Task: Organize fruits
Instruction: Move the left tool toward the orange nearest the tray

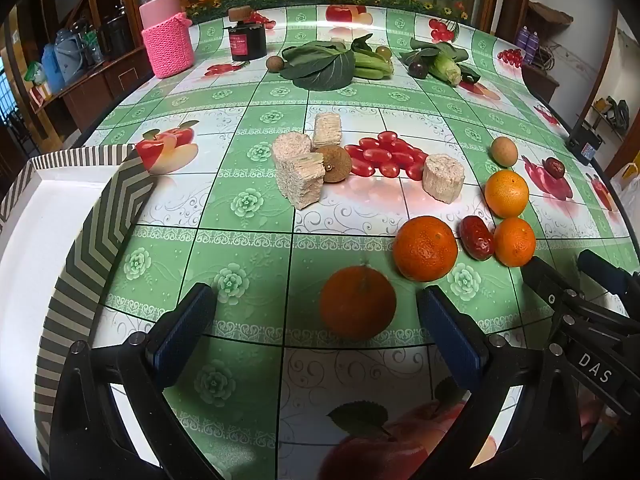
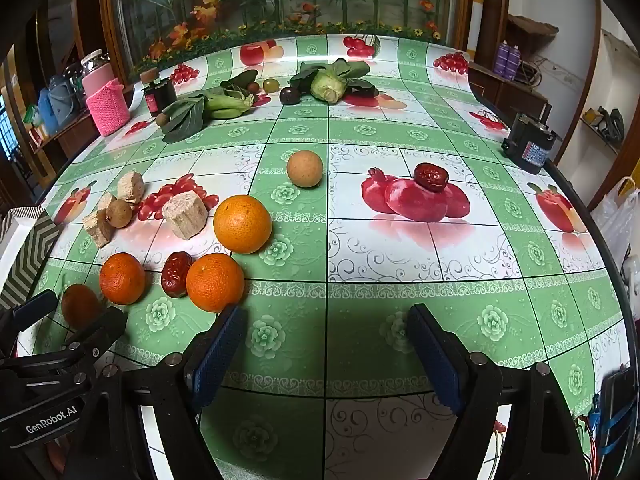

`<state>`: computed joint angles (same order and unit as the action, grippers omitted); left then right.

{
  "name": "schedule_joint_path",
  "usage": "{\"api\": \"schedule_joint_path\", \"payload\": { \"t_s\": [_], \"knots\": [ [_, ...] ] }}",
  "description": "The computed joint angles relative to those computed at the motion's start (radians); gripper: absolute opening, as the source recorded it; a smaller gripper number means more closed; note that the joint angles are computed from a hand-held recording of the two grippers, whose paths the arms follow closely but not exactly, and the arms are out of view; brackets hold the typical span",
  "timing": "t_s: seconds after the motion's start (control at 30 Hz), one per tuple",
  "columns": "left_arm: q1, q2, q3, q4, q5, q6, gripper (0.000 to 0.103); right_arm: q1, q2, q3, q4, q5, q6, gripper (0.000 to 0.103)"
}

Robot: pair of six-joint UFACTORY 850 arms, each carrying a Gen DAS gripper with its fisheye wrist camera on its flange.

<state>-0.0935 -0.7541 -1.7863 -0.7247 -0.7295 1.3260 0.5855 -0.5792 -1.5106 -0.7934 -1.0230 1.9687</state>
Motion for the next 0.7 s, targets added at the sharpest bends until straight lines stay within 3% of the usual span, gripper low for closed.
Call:
{"api": "schedule_joint_path", "payload": {
  "t_s": [0.33,0.37,0.4,0.47,0.57,0.7],
  "knots": [
    [0.004,-0.002,-0.008,0.012,-0.016,0.001,0.103,-0.005,-0.006,-0.004,-0.004,0.008,-0.007,0.086],
    [0.01,-0.003,-0.012,0.006,-0.03,0.008,0.102,-0.004,-0.005,-0.002,-0.006,0.007,-0.007,0.082],
    [0.02,0.004,-0.009,-0.008,-0.046,0.021,0.102,-0.003,0.003,0.011,-0.015,0.013,0.003,0.069],
    [0.031,0.012,-0.009,-0.029,-0.056,0.037,0.102,0.002,0.024,0.035,-0.036,0.038,0.032,0.06],
    [0.059,0.024,-0.012,-0.09,-0.08,0.087,0.102,0.017,0.059,0.076,-0.085,0.081,0.095,0.06],
    [0.092,0.043,-0.017,-0.169,-0.124,0.161,0.102,0.055,0.071,0.065,-0.154,0.032,0.134,0.06]
  ]
}}
